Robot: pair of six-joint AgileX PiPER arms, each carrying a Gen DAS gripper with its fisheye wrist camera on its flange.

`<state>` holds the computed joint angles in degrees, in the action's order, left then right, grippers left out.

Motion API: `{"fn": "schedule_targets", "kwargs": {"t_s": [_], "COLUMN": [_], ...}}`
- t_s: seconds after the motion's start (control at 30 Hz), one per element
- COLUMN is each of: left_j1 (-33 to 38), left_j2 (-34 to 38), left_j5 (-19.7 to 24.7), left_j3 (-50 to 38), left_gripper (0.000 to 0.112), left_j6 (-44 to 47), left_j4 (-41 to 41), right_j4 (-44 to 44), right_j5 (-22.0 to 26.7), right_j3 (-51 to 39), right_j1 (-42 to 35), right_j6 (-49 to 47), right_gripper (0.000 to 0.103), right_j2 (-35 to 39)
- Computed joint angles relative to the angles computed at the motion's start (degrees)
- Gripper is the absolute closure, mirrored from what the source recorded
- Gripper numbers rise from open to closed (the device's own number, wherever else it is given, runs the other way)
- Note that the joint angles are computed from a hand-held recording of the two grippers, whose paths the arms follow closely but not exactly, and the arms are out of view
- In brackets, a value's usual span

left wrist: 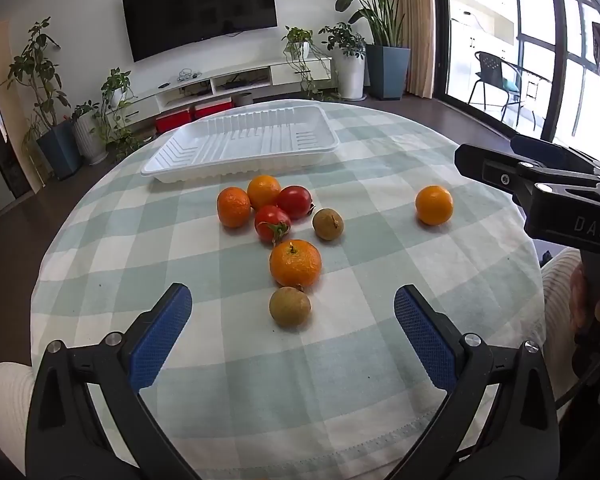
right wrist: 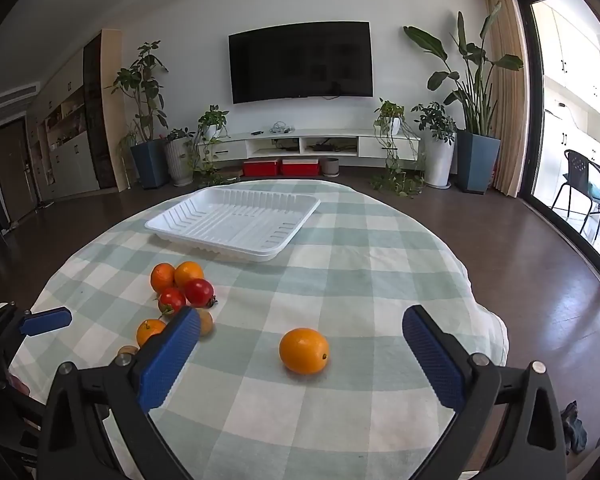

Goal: Organize fruits

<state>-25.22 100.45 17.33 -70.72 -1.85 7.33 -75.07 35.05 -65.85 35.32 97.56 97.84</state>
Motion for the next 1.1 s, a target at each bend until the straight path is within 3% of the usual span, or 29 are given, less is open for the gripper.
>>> {"fn": "schedule_targets", "kwargs": {"t_s": [1.1], "left_j1": [-0.25], "left_j2": [-0.37], "left_j5": [-0.09], "left_j3": [0.2], "left_gripper": [0.01], "left_j6": [0.02], "left_j4": [-0.39], "right_j4": [0.18], "right_j5": [-0.04], "right_j3": [-0.19], "right_j1": [0.1], "right_j6": [0.0], "right_gripper": [0.0], "right_j2": [0.24]}}
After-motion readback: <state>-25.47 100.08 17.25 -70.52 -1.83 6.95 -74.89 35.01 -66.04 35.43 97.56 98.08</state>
